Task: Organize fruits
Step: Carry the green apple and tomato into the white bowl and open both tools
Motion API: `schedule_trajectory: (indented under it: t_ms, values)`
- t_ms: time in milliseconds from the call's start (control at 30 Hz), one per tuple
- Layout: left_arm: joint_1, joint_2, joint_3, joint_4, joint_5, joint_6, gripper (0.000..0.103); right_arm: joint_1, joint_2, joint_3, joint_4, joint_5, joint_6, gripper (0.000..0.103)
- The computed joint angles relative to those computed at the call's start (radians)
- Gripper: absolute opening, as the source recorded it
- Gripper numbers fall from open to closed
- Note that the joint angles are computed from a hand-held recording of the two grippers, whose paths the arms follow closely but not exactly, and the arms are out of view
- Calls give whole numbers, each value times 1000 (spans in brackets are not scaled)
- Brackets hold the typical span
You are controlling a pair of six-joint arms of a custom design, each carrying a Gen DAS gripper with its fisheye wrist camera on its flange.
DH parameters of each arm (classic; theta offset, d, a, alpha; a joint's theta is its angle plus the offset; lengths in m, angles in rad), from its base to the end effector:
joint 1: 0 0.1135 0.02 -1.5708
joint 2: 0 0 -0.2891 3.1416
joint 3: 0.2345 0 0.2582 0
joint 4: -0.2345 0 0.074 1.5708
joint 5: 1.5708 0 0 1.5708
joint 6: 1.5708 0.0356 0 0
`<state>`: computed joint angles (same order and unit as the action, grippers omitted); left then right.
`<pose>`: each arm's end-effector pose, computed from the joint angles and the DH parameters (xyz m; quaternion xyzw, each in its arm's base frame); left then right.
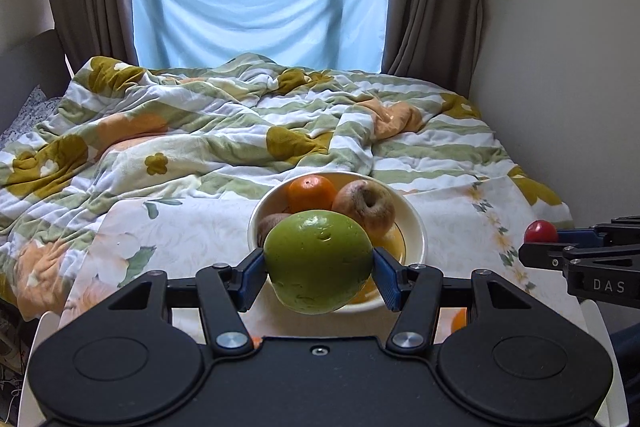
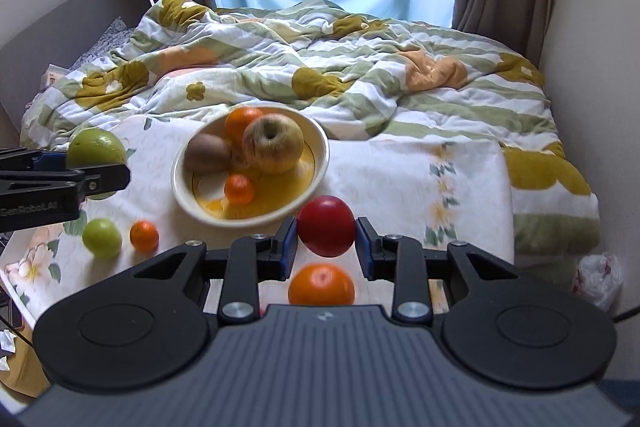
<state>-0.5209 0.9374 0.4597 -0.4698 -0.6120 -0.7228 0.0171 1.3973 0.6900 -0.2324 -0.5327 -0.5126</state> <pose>0.1487 -0.0617 0.2006 -0.1834 0.8937 0.0627 0.4047 0.2614 0.0226 0.1962 -0.3189 0.8637 0.1692 0.3516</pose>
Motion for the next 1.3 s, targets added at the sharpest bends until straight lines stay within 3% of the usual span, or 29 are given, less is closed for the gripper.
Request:
schedule_trajectory:
  t_ms: [267, 533, 833, 867, 933, 967, 1300]
  values:
    - [257, 249, 10, 299, 199, 225, 61, 104, 194, 150, 40, 58, 67, 46]
    - [374, 488, 50, 456, 307, 321, 61, 152, 369, 299, 26, 101, 89, 46]
    - [370, 601, 62, 529, 307, 369, 63, 180, 486, 395, 9, 125, 101, 46]
    - [366, 597, 55, 545, 302, 380, 66, 181, 494, 402, 7, 125, 103, 46]
    - [351, 587, 46, 563, 277, 393, 87, 186, 507, 412, 4, 127, 106, 46]
    - [344, 580, 41, 570, 266, 398, 90, 187, 510, 415, 3, 127, 106, 46]
    - [342, 453, 3, 488, 271, 388, 98, 188, 513, 421, -3, 128, 107, 46]
